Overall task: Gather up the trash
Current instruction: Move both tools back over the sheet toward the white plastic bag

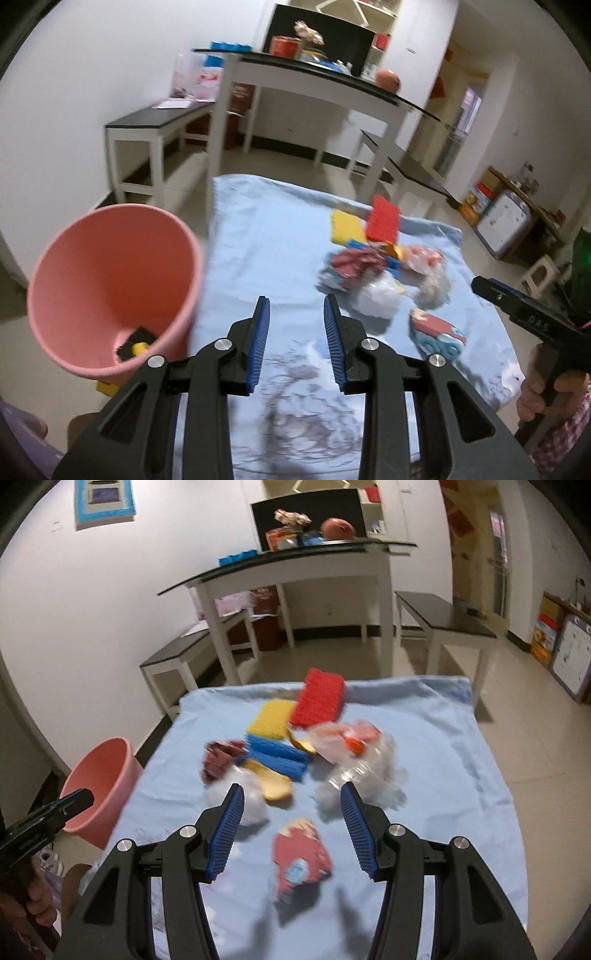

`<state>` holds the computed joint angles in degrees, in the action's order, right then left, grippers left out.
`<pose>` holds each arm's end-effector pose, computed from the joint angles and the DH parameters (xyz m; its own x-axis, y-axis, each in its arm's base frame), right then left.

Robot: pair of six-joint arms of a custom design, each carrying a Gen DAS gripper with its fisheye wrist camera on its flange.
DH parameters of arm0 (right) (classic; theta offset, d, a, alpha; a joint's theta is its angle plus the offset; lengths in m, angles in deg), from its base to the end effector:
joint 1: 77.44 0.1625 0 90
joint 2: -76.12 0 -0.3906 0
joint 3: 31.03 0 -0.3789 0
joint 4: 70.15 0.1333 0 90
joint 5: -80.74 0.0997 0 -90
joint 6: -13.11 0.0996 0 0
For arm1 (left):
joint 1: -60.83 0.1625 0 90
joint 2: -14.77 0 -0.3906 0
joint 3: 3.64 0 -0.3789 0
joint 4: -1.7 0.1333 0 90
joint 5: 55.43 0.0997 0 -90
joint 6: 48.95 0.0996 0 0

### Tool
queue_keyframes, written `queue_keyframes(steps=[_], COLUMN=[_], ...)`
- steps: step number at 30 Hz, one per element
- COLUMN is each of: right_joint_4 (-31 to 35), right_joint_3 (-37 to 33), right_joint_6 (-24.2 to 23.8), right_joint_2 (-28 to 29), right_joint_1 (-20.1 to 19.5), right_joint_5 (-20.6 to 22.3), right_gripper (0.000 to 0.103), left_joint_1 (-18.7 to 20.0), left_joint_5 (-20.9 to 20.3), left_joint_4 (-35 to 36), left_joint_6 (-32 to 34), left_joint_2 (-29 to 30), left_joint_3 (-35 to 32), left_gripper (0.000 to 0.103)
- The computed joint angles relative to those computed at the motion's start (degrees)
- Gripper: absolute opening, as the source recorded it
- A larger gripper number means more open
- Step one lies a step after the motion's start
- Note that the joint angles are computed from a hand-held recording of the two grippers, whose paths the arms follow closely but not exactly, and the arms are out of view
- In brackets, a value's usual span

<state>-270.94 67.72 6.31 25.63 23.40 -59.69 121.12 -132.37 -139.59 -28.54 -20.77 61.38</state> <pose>0.1689 -0.5817 0.2403 -0.7387 0.4944 0.4581 -0.1755 0.5152 -0.8389 -0.2494 -0.7515 0.1500 -0.6715 0.6654 -0.3262 0.7408 0.6128 -0.2750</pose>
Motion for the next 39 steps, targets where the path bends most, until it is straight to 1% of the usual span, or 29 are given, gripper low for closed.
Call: queue_keyframes(steps=[3,8,12,15,18,23,25,28,30,35,36,37,38,39], right_joint_4=[0.2,-1.7,-0.4,0.1,0.1,0.6,1.3,2.0,2.1,3.8,4.2,4.5,5.0,5.2], right_joint_3=[2.4,4.9,7.6,8.8,9.1,9.5,9.7,9.9,10.0,9.9,9.8,9.7,9.6,9.6], right_joint_6=[1.4,1.9,5.3,6.0,5.6,5.6,5.8,6.0,5.6,5.9,6.0,6.2,6.4,6.5], right_joint_2=[-1.3,-1.8,-3.7,-4.2,-4.3,-4.8,-5.2,-5.6,-5.5,-5.2,-5.1,-4.9,-4.7,-4.6], right_joint_1=[-0.9,-1.6,-2.4,-2.6,-2.6,-2.8,-3.0,-3.1,-3.1,-3.2,-3.2,-3.3,-3.3,-3.3], right_joint_5=[0.4,0.1,2.2,2.7,2.7,3.9,4.5,6.0,6.7,7.8,7.9,8.0,8.1,8.2], right_gripper=[0.054,0.054,0.054,0.054,0.054,0.054,0.054,0.057,0.058,0.059,0.059,0.059,0.059,0.059], left_joint_1=[-0.6,-1.7,-2.0,-2.3,-2.5,-2.7,-2.7,-2.7,-2.6,-2.4,-2.4,-2.3,-2.3,-2.3], left_joint_5=[-0.4,-2.4,-4.9,-3.9,-3.0,-1.2,-0.7,0.0,0.1,-1.1,-1.3,-1.8,-1.7,-1.7], left_joint_4=[1.5,2.4,5.6,6.8,10.0,10.5,12.3,14.4,14.9,13.0,12.7,12.8,12.6,12.4], left_joint_6=[0.6,2.2,2.4,2.5,0.8,0.8,0.6,0.0,0.0,0.6,0.6,0.7,0.7,0.7], left_joint_2=[0.8,2.0,3.7,5.3,8.3,11.4,13.4,15.2,15.7,14.7,14.3,14.0,13.7,13.2], left_joint_3=[-0.2,-0.7,-2.1,-3.3,-7.1,-10.6,-13.3,-15.6,-15.9,-13.3,-12.7,-12.3,-11.7,-11.0], left_gripper=[0.030,0.030,0.030,0.030,0.030,0.031,0.030,0.031,0.031,0.030,0.020,0.014,0.011,0.007])
